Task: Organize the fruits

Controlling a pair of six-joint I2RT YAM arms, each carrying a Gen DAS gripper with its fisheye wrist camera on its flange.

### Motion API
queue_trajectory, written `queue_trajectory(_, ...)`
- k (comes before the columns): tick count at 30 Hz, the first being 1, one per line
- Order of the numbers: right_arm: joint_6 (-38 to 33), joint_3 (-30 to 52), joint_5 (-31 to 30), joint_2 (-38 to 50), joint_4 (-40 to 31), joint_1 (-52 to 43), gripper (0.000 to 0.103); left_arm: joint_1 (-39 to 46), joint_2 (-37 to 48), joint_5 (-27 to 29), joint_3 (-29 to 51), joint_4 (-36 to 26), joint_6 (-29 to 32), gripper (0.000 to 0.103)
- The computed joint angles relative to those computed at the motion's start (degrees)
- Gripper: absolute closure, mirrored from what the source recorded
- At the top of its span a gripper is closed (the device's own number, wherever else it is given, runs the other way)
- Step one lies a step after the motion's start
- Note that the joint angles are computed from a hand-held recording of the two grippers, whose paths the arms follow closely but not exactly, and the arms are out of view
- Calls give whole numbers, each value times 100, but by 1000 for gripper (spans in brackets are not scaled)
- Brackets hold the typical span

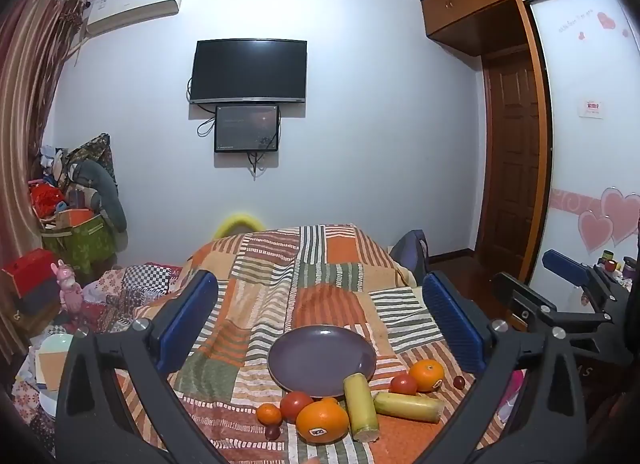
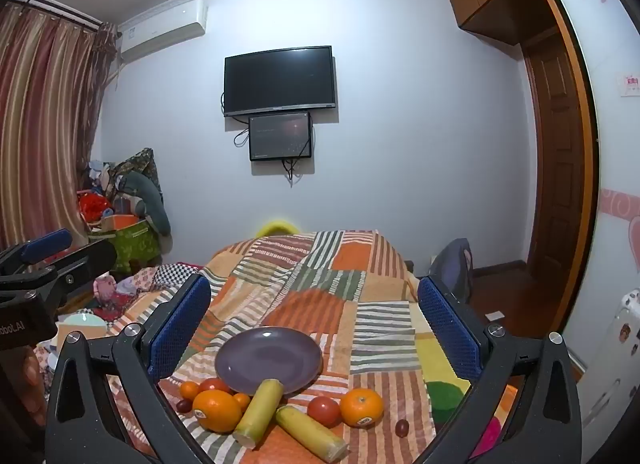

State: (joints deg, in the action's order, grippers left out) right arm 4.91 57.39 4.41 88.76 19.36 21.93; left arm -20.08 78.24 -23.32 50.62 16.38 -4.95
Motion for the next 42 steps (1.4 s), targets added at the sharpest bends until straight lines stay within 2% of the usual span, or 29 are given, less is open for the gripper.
queue_trajectory(2, -9, 17, -13, -2, -50, -6, 0, -71, 8, -78, -9, -3, -22, 0)
queue_trajectory(5, -7, -3, -27, -21, -40, -16, 0, 146, 18, 204, 110, -217, -95, 0)
queue_trajectory(15, -56, -103, -151, -97, -70, -99, 0, 151, -29, 194, 150, -381, -178, 0)
queue_trajectory(17, -108, 196, -183, 121, -150, -118, 0, 207, 0, 266, 182, -407, -193, 0)
queue_trajectory(20, -42, 75, -28, 32, -148, -19, 0, 210, 9, 262, 211, -442, -211, 0)
queue_trajectory(42, -52, 84, -29, 32, -182, -4, 0, 237, 55, 309, 169, -370, -262, 0)
